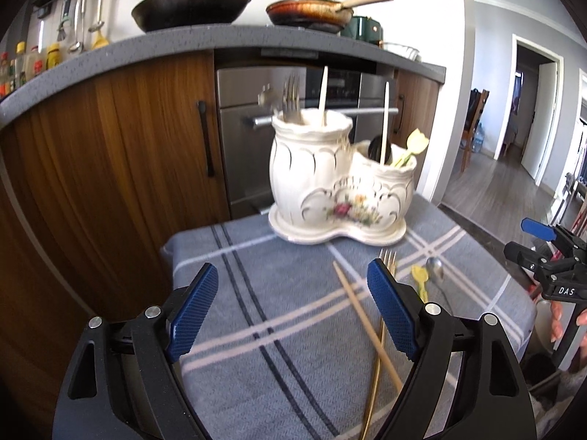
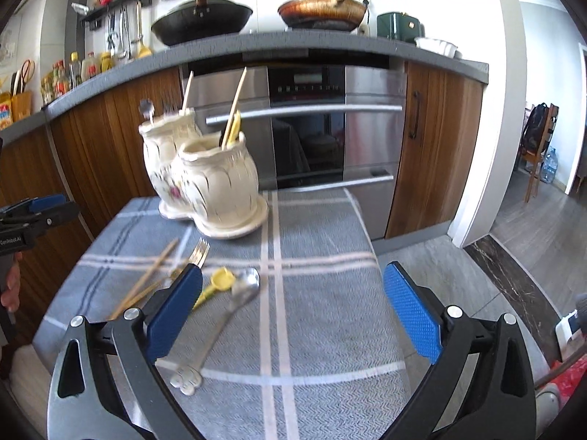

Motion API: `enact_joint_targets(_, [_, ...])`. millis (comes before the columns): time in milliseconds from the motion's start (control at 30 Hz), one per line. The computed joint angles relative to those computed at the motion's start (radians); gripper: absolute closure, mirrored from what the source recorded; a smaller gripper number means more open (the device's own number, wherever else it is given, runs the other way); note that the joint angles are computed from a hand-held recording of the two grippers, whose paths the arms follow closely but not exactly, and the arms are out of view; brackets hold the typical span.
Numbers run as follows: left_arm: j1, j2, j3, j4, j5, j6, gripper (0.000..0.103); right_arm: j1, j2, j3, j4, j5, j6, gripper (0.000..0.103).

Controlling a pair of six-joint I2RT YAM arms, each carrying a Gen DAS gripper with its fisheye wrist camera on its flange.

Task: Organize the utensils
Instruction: 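Withdraw both tools from the holder back over the cloth, then lower the right tool onto the yellow plastic utensil and close on it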

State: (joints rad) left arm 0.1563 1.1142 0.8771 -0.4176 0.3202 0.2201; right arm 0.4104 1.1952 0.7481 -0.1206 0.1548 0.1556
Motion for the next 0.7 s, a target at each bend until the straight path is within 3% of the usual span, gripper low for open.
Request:
enact_joint_targets(233, [-0.047,0.056,-0.017,0.025,-0.038,0.000,0.020,-0.024,0.119,0.034,0.019,-0.033,-0.043,0.008])
enact_joint_targets(500, [-0.061,0.104,-0.008,0.040,-0.036,0.004,0.020,-0.047,0.304,0.163,-0.039,-0.139,-0.058,0.048])
enact_joint_targets(700, [-0.057,0.133,-0.010,0.055,-0.034,0.005,0.020,-0.040,0.402,0.237,-0.071,-0.179,-0.057,0.059])
